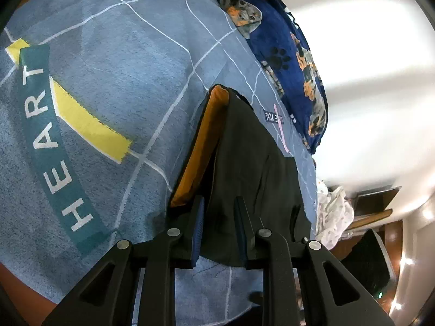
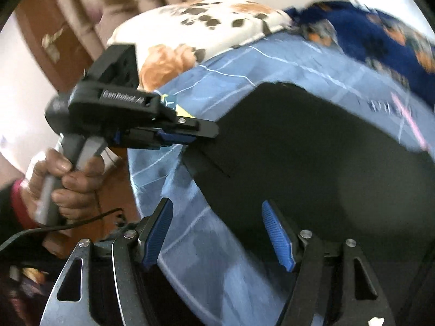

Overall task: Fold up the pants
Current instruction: 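Close the left tool on the trouser edge while the right tool grips the opposite edge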

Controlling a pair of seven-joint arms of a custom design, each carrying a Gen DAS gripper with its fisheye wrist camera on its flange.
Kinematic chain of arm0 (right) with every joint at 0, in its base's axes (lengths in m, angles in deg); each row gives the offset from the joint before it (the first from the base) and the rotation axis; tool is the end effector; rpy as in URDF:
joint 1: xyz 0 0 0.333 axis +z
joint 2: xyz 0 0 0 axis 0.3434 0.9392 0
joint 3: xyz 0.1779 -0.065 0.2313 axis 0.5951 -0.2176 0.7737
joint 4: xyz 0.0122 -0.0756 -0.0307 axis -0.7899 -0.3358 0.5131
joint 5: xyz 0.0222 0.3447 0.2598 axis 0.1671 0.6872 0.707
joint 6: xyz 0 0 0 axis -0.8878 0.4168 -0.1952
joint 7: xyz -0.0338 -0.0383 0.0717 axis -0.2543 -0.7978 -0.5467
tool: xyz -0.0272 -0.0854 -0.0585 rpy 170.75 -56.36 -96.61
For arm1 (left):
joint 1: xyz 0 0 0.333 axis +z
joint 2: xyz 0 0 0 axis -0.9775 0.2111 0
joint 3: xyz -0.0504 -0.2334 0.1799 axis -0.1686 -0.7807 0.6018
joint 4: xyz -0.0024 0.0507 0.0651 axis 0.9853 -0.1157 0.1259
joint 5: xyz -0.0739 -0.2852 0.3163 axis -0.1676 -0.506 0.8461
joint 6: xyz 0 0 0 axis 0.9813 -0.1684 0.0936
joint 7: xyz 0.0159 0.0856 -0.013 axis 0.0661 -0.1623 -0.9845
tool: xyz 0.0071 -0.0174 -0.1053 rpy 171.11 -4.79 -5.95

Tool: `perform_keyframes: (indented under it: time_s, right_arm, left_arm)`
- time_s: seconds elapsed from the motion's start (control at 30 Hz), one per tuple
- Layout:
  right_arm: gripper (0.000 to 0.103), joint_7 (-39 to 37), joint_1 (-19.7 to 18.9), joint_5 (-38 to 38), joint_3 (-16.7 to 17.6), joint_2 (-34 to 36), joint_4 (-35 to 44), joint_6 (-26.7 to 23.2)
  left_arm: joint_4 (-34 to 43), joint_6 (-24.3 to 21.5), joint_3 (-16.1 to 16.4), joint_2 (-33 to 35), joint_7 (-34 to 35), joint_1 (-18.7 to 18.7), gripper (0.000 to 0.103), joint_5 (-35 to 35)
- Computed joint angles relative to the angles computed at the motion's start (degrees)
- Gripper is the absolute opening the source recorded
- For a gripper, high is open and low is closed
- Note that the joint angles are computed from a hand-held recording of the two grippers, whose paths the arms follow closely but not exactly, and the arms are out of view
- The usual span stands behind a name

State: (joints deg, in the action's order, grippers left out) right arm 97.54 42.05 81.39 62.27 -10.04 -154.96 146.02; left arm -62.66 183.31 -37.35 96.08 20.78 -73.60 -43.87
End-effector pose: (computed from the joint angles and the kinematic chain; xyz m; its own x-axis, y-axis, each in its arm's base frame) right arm 0.6602 0.3511 0.3458 0.4664 -0.8564 -0.2217 -0.7792 -0.2790 -0.5613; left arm 0.7324 -0.2428 0.2763 -0.0300 -0.6142 0.7885 -0.9741 -0.1589 -0.1609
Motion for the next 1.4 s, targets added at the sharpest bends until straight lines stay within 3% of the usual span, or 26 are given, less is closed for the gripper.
perform_keyframes:
  time_s: [0.13, 0.23, 0.3, 0.4, 0.43, 0.53, 0.67, 0.8, 0.87, 1.0, 1.07, 1.13, 1.3, 1.4]
  right_arm:
    - [0.062, 8.6, 9.0, -14.5, -8.8, 3.6, 4.8, -0.3]
    - [0.048, 14.9, 13.6, -23.1, -13.6, 6.3, 8.2, -2.0]
    - [0.037, 16.9, 14.6, -27.2, -14.5, 8.3, 10.9, -4.1]
    - [0.026, 18.8, 12.8, -27.4, -12.7, 8.2, 10.5, -2.5]
    - [0.015, 18.6, 11.5, -26.2, -11.4, 7.9, 10.1, -1.8]
    - [0.013, 16.2, 6.2, -19.1, -6.1, 7.8, 10.2, -1.3]
    - [0.012, 11.3, -1.1, -6.3, 1.5, 7.6, 9.4, -0.3]
    - [0.011, 7.0, -5.8, 5.5, 6.2, 7.8, 8.8, -0.3]
    - [0.011, 5.7, -6.1, 8.7, 6.6, 8.1, 9.1, -0.8]
    - [0.011, 3.0, -8.2, 16.4, 8.8, 8.9, 9.6, -0.9]
    - [0.011, 1.0, -10.0, 21.1, 10.4, 9.4, 9.8, -1.3]
    - [0.011, -0.1, -10.4, 24.1, 10.7, 9.4, 9.7, -1.5]
    - [0.011, -1.2, -9.5, 26.5, 9.4, 9.3, 10.1, -2.3]
    - [0.011, -2.1, -9.8, 28.3, 9.6, 9.6, 10.4, -3.0]
  left_arm:
    - [-0.1, 0.5, -0.7, 0.1, 0.7, 0.7, 0.022, -1.3]
    - [-0.3, 0.5, -0.9, 0.2, 0.9, 1.1, 0.022, -2.2]
    - [-0.4, 0.6, -0.7, 0.2, 0.6, 1.2, 0.022, -2.7]
    - [-1.5, 1.6, -0.5, -1.0, 0.9, 1.6, 0.022, -3.1]
    - [-2.0, 2.0, 0.0, -1.8, 1.1, 1.4, 0.022, -2.4]
    - [-2.5, 2.1, 0.8, -2.9, 1.6, 1.1, 0.022, -0.6]
    - [-0.6, -1.6, 0.9, -1.3, 1.9, 1.0, 0.022, 0.2]
    - [1.2, -3.5, 1.2, 0.1, 2.6, 0.0, 0.022, 1.8]
    - [2.1, -3.0, 1.8, 0.9, 1.0, -0.6, 0.023, 2.5]
    - [3.6, -5.4, -0.2, 3.2, 0.7, 1.7, 0.028, -0.5]
    - [4.8, -8.7, -1.1, 4.7, 1.3, 2.9, 0.045, -2.2]
    - [5.0, -9.8, -0.4, 4.6, 0.4, 2.5, 0.051, -2.2]
    - [3.2, -9.9, -0.6, 4.0, 1.3, 4.0, 0.054, -5.8]
    - [3.5, -10.7, 0.4, 3.8, 0.9, 2.6, 0.056, -4.7]
